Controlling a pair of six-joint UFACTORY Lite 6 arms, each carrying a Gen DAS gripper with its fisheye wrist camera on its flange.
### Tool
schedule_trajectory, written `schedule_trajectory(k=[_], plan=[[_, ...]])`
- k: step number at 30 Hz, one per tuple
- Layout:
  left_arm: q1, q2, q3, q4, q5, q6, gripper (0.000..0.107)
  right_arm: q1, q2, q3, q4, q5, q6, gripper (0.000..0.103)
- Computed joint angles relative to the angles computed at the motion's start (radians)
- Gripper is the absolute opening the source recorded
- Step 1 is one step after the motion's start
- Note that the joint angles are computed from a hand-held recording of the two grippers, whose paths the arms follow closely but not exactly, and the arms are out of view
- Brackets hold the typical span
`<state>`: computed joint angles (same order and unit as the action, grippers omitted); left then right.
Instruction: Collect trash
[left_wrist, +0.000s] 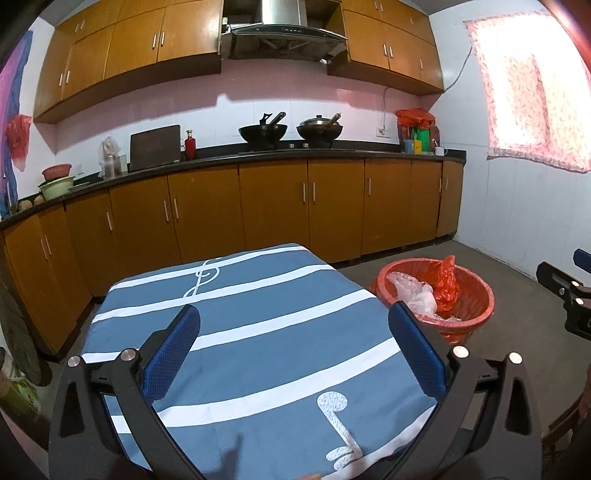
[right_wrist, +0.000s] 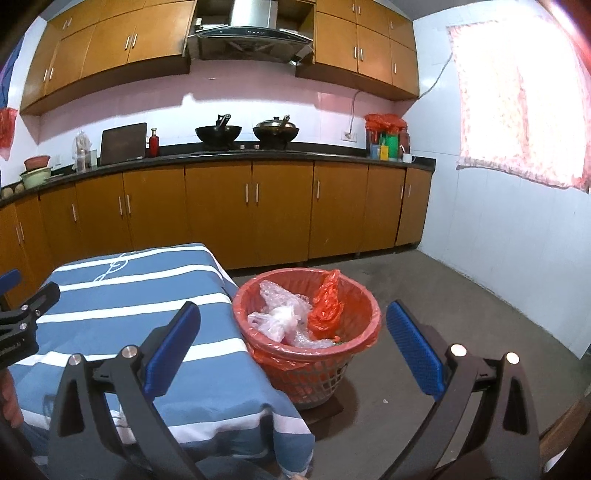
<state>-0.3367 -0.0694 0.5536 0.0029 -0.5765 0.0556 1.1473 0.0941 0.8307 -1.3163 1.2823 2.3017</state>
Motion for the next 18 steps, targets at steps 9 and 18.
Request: schedule_trajectory(k=[9, 18], plan=[[-0.002, -0.014, -0.052, -0.02, -0.044, 0.007, 0.101, 0.002, 0.023, -0.004, 0.011, -0.019, 0.045, 0.099], [0.017, -0.013, -0.046, 0.012, -0.028, -0.04, 0.101, -0.011, 0.015, -0.016, 0.008, -0.042, 0.055, 0.099]])
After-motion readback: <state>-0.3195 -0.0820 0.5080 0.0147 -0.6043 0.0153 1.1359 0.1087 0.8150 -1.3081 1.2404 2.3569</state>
